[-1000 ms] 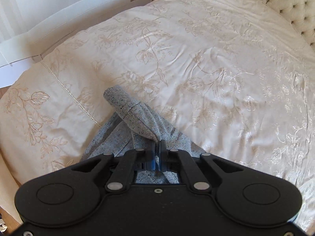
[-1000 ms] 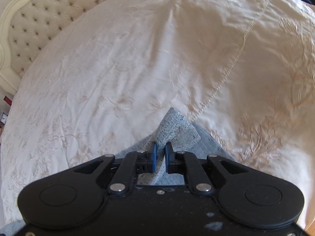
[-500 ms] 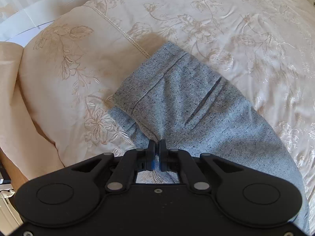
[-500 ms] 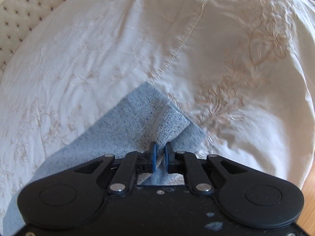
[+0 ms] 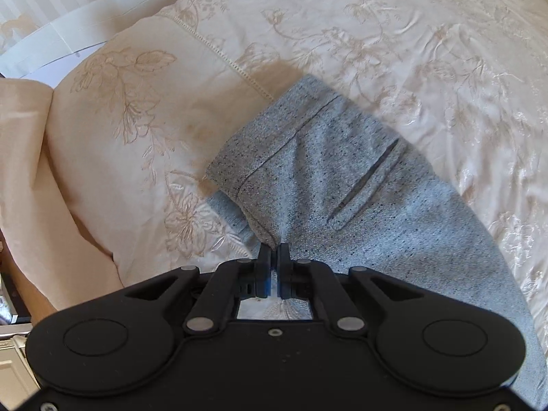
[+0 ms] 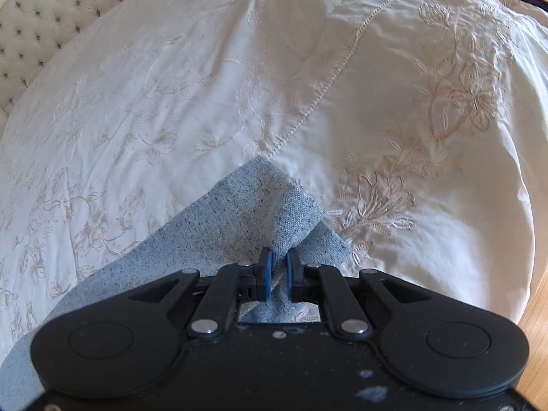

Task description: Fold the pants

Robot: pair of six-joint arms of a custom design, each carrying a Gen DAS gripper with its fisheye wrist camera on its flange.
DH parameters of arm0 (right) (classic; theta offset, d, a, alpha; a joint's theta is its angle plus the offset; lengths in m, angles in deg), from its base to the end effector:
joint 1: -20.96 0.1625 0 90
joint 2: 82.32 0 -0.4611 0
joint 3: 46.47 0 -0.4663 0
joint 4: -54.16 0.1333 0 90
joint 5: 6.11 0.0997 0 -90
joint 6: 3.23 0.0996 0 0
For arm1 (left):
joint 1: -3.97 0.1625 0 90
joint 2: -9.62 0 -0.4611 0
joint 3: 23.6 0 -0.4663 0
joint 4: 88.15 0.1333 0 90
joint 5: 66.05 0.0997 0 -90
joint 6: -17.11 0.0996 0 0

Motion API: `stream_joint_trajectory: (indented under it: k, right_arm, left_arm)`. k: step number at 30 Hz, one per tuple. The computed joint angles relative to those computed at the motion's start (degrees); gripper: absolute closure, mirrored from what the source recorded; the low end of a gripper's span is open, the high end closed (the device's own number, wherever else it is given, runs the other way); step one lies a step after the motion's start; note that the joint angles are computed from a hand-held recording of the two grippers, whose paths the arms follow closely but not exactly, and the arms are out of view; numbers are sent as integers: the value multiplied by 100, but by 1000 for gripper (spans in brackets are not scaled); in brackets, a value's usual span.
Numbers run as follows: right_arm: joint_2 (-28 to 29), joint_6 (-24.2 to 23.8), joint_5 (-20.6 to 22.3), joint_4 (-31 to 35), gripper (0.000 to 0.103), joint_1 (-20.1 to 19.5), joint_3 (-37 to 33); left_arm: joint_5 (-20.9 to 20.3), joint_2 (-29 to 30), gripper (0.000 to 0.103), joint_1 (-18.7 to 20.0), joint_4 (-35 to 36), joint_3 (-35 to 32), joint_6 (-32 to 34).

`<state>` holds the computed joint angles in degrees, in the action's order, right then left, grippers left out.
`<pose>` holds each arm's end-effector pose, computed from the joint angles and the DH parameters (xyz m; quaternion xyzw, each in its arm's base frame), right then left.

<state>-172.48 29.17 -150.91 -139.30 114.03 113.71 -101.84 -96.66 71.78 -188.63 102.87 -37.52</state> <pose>0.0665 -0.2697 0.1924 -0.3433 -0.7891 0.3775 0.3420 0.0484 -0.4483 0.3699 -0.2107 0.8624 -0.2230 0.4025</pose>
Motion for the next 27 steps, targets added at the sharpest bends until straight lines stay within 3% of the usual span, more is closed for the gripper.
stream_joint_trajectory:
  k: [5, 18, 23, 25, 27]
  right_arm:
    - [127, 208, 39, 59, 95, -195, 166]
    - [265, -66, 164, -128, 94, -367, 157]
    - [38, -410, 591, -279, 83, -700, 270]
    - [-157, -539, 488, -251, 81, -534, 256]
    - [-94, -993, 220, -502, 79, -285, 169]
  left_arm:
    - [-52, 107, 97, 154, 106, -46, -25]
    - [102, 516, 95, 304, 202, -176, -56]
    - [335, 762, 95, 237, 307, -188, 36]
    - [451, 835, 95, 191, 438, -182, 28]
    - [521, 871, 95, 166, 537, -172, -2]
